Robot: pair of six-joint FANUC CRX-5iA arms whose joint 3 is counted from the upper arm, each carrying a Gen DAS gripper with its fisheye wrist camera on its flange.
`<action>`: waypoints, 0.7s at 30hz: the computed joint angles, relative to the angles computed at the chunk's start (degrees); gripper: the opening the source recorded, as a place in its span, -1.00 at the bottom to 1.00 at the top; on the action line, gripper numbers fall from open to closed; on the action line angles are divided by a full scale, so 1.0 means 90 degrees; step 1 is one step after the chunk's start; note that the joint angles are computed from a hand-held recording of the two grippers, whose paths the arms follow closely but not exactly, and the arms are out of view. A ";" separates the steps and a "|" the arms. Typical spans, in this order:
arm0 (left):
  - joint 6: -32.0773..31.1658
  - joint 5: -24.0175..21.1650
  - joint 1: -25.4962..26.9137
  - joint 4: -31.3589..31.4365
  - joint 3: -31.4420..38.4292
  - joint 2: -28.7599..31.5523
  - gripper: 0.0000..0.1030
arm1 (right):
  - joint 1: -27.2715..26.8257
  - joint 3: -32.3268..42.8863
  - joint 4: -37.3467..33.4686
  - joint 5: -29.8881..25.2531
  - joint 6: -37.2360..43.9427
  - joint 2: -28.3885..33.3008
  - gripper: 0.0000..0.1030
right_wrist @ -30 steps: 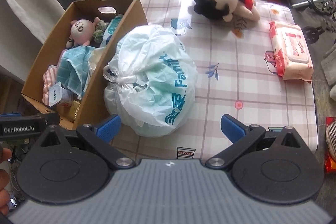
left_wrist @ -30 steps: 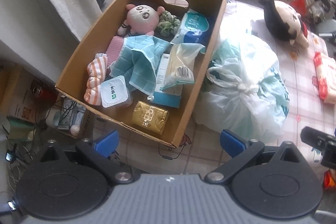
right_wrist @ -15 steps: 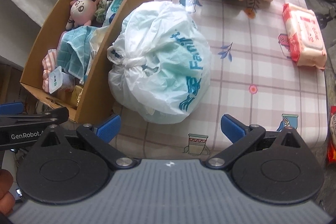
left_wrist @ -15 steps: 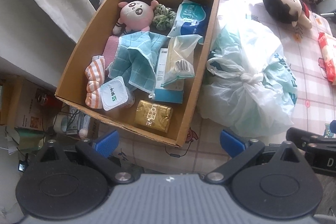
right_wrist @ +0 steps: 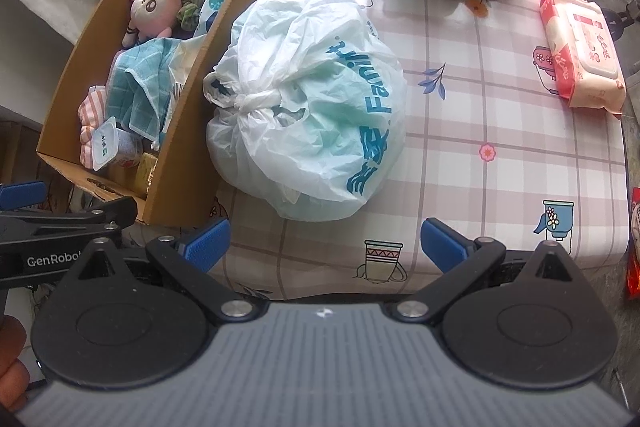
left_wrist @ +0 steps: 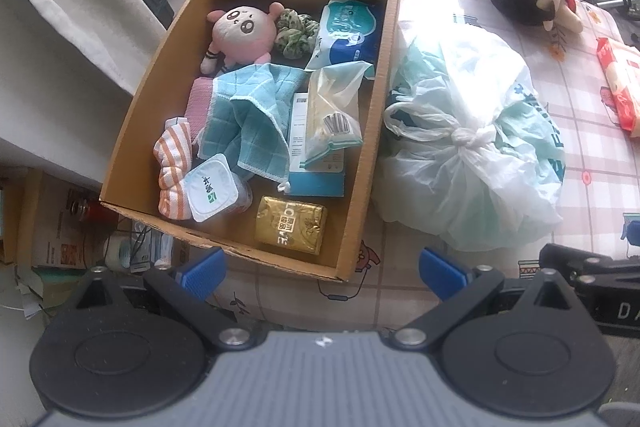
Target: Organize soft objects
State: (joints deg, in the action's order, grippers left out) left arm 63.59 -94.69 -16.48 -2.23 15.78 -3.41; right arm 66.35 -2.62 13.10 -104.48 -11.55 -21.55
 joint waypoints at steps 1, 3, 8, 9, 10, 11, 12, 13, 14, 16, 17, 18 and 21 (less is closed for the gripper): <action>-0.0009 -0.0003 0.0003 0.0003 -0.0004 -0.0004 1.00 | -0.0009 0.0000 -0.0009 0.0005 0.0005 -0.0002 0.98; -0.0019 -0.0006 0.0003 0.0005 -0.0010 -0.0001 1.00 | -0.0019 0.0003 -0.0015 -0.0002 0.0003 0.0003 0.98; -0.0021 -0.0003 0.0013 -0.0005 -0.0012 0.0014 1.00 | -0.0039 0.0017 -0.0023 -0.0059 0.0001 0.0023 0.98; -0.0019 -0.0001 0.0015 -0.0012 -0.0011 0.0017 1.00 | -0.0040 0.0011 -0.0017 -0.0065 -0.0007 0.0018 0.98; -0.0021 0.0000 0.0022 -0.0009 -0.0013 0.0019 1.00 | -0.0039 0.0014 -0.0011 -0.0085 -0.0018 0.0024 0.98; -0.0024 0.0000 0.0031 -0.0012 -0.0012 0.0028 1.00 | -0.0037 0.0013 -0.0001 -0.0105 -0.0023 0.0027 0.98; -0.0021 -0.0001 0.0033 -0.0022 -0.0007 0.0035 1.00 | -0.0039 0.0014 -0.0001 -0.0124 -0.0026 0.0034 0.98; -0.0021 0.0002 0.0035 -0.0030 -0.0006 0.0036 1.00 | -0.0046 0.0018 -0.0007 -0.0148 -0.0035 0.0040 0.98; -0.0017 0.0007 0.0034 -0.0036 -0.0003 0.0040 1.00 | -0.0049 0.0018 -0.0006 -0.0169 -0.0052 0.0043 0.98; -0.0002 0.0002 0.0037 -0.0041 0.0012 0.0056 1.00 | -0.0058 0.0022 -0.0021 -0.0192 -0.0074 0.0050 0.98; 0.0009 -0.0006 0.0035 -0.0050 0.0023 0.0066 1.00 | -0.0068 0.0022 -0.0030 -0.0202 -0.0074 0.0049 0.98; 0.0016 -0.0014 0.0031 -0.0056 0.0035 0.0076 1.00 | -0.0077 0.0022 -0.0033 -0.0207 -0.0068 0.0050 0.98; 0.0016 -0.0012 0.0028 -0.0061 0.0040 0.0086 1.00 | -0.0086 0.0030 -0.0017 -0.0224 -0.0063 0.0057 0.98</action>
